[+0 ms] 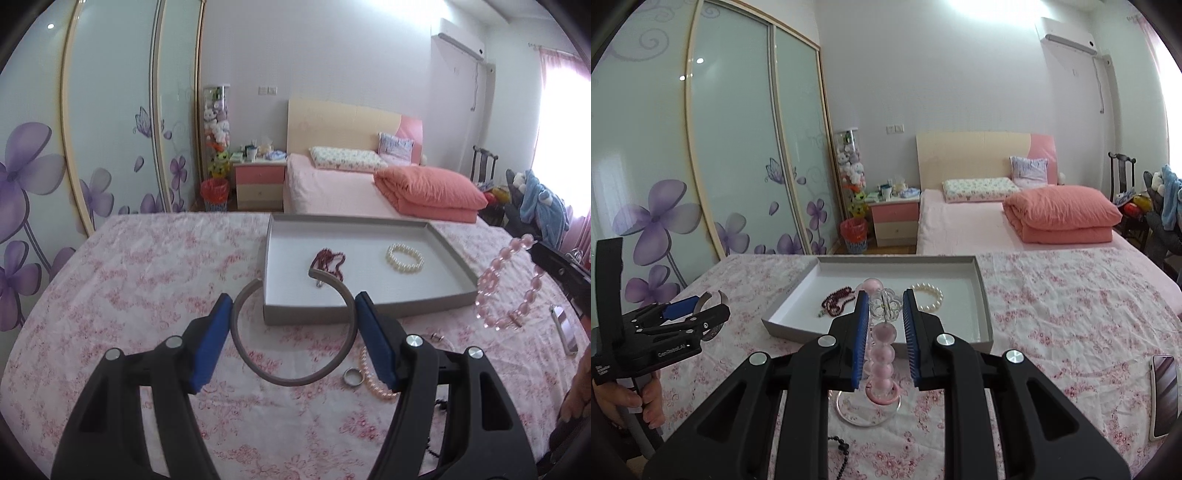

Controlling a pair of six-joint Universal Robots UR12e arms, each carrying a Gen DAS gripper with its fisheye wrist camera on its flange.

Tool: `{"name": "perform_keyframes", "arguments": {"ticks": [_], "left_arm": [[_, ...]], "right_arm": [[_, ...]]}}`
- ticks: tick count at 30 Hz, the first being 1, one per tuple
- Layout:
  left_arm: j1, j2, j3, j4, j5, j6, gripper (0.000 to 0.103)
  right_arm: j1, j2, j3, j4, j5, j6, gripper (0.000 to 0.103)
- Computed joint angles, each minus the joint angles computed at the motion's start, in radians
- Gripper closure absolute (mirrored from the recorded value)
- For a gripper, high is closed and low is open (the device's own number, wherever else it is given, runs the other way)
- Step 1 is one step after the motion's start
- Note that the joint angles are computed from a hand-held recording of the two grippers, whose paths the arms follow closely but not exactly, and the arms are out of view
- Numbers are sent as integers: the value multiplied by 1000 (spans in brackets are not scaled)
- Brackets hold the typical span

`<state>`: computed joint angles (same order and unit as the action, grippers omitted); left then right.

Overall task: Organize jewelry
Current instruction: 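Carry the pink bracelet into the tray with the right tool while the left tool drops the cuff there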

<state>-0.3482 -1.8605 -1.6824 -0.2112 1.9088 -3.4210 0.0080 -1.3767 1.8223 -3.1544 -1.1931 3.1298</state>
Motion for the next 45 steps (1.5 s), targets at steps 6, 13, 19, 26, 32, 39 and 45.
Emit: {"name": "perform_keyframes", "arguments": {"ticks": [6,13,19,26,32,39,45], "left_arm": [[-12,-4,6,64,24,21,37],[-21,-19,28,105,36,39,37],[-23,-49,65,111,52,53,37],[-14,-108,145,110,49,72,37],[-2,-177,241,65,36,98,37],[22,-245,337,-41,-20,72,37],[40,-294,394,-130,-59,56,37]], "right_arm": [[12,10,2,-70,-20,17,83],[17,23,-9,-106,-19,36,83],[22,42,-37,-129,-29,46,83],[26,92,-106,-129,-51,76,83],[22,149,-187,-60,-53,101,83],[27,216,-277,70,-50,90,83],[32,262,-341,183,-36,95,83]]}}
